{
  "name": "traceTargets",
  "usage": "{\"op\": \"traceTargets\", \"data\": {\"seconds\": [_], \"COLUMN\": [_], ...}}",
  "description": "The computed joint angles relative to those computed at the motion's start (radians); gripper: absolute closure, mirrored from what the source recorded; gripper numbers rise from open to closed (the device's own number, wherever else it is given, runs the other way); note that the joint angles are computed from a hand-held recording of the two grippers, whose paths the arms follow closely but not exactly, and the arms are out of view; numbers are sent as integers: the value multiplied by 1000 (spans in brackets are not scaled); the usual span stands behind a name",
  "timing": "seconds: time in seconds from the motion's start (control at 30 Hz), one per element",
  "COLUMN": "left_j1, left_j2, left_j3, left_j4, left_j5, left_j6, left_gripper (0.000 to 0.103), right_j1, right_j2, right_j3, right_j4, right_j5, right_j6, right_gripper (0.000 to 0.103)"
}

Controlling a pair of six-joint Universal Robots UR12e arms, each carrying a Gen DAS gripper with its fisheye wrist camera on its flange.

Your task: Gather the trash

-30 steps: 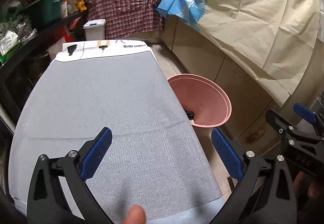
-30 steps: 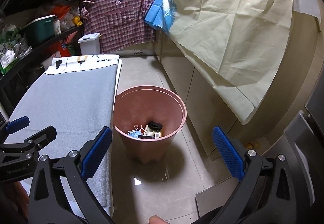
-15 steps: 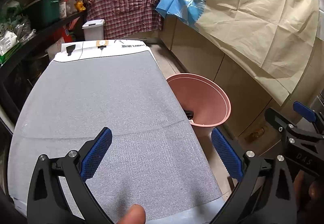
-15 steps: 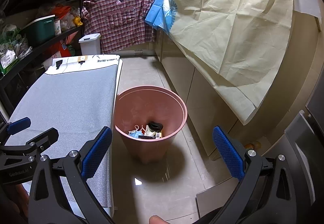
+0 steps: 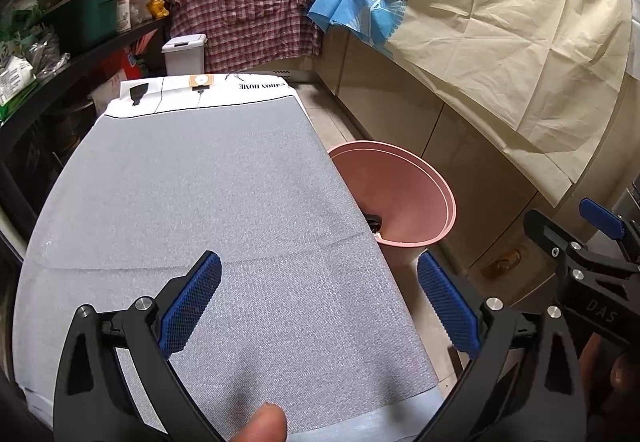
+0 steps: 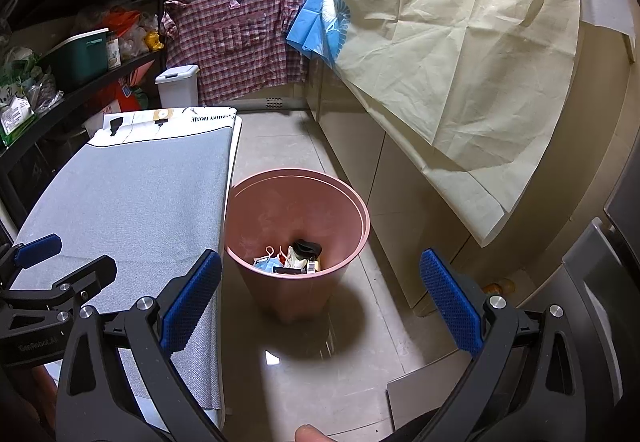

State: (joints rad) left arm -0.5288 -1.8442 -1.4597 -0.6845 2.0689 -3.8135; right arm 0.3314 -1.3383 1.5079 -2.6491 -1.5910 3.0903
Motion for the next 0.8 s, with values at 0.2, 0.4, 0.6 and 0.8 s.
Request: {"op": "traceTargets", "data": {"seconds": [0.2, 0.4, 0.6, 0.8], "left_j1": [0, 0, 0, 1], "left_j2": [0, 2, 1, 2], "left_j3": [-2, -3, -2, -4], "left_j4": [2, 4, 6, 10], "left_j5": [2, 5, 3, 3], "left_j6": [0, 1, 3, 6], "left_gripper": [8, 8, 8, 8], "right_j1": [-1, -1, -1, -1], "right_j2": [0, 0, 0, 0], "right_j3": [0, 0, 0, -1], "right_j4": [0, 0, 0, 0], "right_j5": [1, 1, 1, 1], "right_j6": [-1, 0, 0, -1], "right_gripper": [5, 5, 5, 5]}}
